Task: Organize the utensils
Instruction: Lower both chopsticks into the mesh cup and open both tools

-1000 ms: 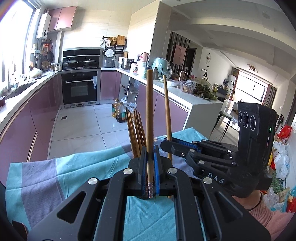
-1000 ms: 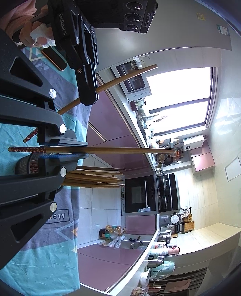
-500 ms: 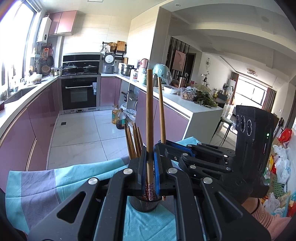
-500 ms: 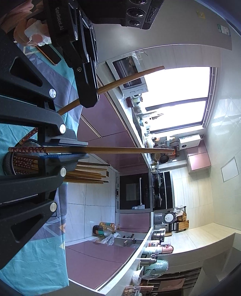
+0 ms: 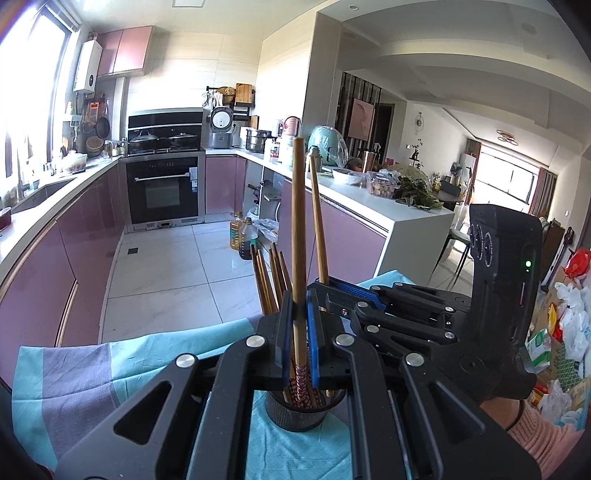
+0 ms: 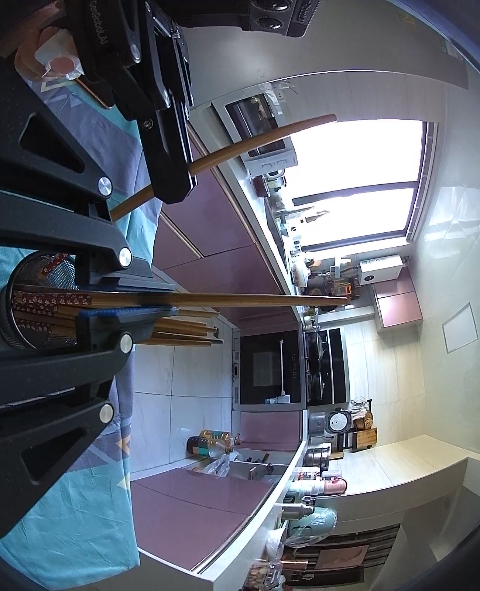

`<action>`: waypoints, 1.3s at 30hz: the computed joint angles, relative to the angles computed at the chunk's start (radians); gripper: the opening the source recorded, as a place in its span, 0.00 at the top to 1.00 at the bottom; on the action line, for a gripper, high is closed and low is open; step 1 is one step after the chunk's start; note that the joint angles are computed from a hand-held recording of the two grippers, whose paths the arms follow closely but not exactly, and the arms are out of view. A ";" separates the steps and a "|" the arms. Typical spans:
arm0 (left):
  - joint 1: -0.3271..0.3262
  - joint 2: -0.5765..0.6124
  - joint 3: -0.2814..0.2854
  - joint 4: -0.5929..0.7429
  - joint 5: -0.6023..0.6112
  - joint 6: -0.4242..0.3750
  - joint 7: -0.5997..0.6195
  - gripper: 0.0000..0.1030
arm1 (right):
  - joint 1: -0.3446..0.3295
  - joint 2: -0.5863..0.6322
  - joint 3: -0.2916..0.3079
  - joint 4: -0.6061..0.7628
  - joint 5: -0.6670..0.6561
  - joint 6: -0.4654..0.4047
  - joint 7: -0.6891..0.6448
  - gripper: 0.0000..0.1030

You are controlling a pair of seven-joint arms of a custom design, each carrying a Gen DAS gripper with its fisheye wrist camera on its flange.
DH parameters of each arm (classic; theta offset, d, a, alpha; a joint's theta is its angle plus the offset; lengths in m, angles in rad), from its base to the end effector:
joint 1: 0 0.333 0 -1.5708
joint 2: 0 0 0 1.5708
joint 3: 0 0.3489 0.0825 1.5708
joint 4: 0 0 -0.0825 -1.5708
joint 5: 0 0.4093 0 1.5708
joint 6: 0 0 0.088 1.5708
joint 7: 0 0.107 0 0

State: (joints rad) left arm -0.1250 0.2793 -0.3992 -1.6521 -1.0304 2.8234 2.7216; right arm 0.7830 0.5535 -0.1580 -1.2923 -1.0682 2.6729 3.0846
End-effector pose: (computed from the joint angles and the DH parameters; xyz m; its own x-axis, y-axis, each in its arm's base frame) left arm 0.6553 -0.2884 0.5660 -0.7259 -0.6796 0.1063 -0.3699 0.2554 -0.8933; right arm 0.6139 0.5192 0.5336 0.0715 -0.9815 -0.1778 -0.4302 0.1304 -0.8932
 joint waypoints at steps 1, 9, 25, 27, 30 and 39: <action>-0.003 0.000 0.002 0.000 0.008 0.002 -0.007 0.92 | -0.001 0.000 0.000 -0.002 0.001 0.002 0.003 0.94; -0.020 0.014 0.012 0.015 0.093 0.005 -0.089 0.92 | 0.001 0.006 -0.007 0.002 0.000 0.006 0.009 0.94; -0.012 0.092 0.008 0.085 0.350 -0.031 -0.290 0.92 | -0.005 0.012 -0.008 -0.017 0.006 0.009 0.030 0.94; -0.009 0.101 0.007 0.093 0.371 -0.042 -0.305 0.92 | -0.006 0.012 -0.007 -0.021 0.008 0.012 0.032 0.94; -0.011 0.116 0.009 0.111 0.409 -0.060 -0.335 0.92 | -0.010 0.015 -0.002 -0.023 0.022 0.013 0.024 0.94; -0.017 0.169 0.024 0.173 0.510 -0.135 -0.414 0.92 | -0.021 0.014 0.018 -0.049 0.104 0.014 -0.048 0.94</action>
